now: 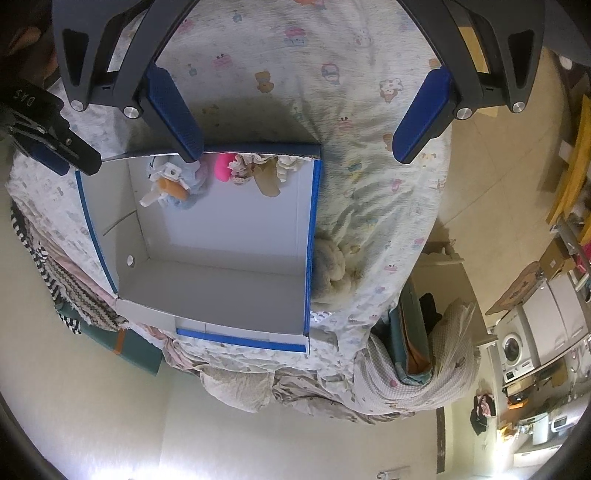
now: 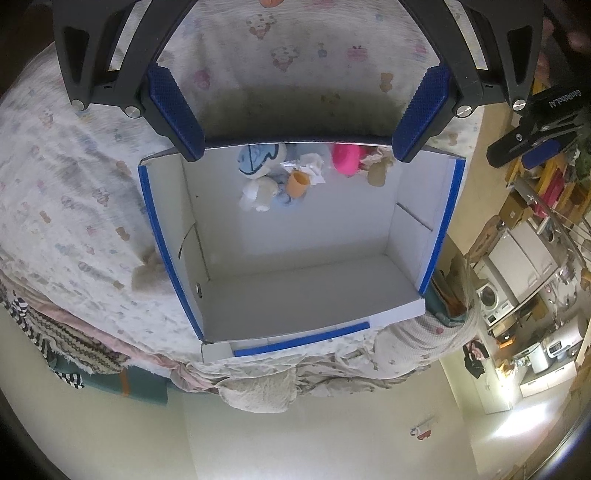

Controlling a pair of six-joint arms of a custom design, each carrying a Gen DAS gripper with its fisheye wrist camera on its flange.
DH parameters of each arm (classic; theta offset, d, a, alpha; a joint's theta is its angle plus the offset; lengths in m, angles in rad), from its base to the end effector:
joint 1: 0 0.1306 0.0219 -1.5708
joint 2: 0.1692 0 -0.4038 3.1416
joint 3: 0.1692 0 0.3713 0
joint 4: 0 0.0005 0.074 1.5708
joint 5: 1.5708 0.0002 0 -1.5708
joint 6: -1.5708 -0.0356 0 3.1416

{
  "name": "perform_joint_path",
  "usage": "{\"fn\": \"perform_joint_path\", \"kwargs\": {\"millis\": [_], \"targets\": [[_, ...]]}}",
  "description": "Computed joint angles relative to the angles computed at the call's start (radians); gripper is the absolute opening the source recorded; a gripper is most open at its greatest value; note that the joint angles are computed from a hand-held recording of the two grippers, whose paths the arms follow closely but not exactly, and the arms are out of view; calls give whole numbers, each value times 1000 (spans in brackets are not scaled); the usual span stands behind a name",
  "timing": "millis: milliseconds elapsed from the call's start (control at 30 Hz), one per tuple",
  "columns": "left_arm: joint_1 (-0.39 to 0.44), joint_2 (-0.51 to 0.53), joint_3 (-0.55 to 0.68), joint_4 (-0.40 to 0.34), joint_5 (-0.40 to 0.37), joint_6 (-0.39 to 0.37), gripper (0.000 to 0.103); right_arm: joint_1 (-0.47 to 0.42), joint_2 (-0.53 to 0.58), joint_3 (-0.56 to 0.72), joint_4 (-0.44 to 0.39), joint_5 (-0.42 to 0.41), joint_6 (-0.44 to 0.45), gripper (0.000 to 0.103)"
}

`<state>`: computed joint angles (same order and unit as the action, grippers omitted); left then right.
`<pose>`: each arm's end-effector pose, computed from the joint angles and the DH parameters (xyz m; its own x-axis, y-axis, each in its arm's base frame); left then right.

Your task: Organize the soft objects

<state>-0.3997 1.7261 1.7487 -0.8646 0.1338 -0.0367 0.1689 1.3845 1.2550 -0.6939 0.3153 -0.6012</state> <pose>0.5456 -0.2362 0.4401 -0.6696 0.3223 -0.6692 0.4924 0.8671 -0.0750 0.4518 0.0653 0.4072 -0.5691 0.4485 -0.6892 0.4485 0.8718 0.1969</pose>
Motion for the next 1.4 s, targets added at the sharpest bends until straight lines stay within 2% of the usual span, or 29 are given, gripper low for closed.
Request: {"fn": "perform_joint_path", "kwargs": {"millis": [1400], "targets": [[2, -3, -5, -10, 3, 2, 102, -4, -2, 3, 1, -1, 16, 103]]}}
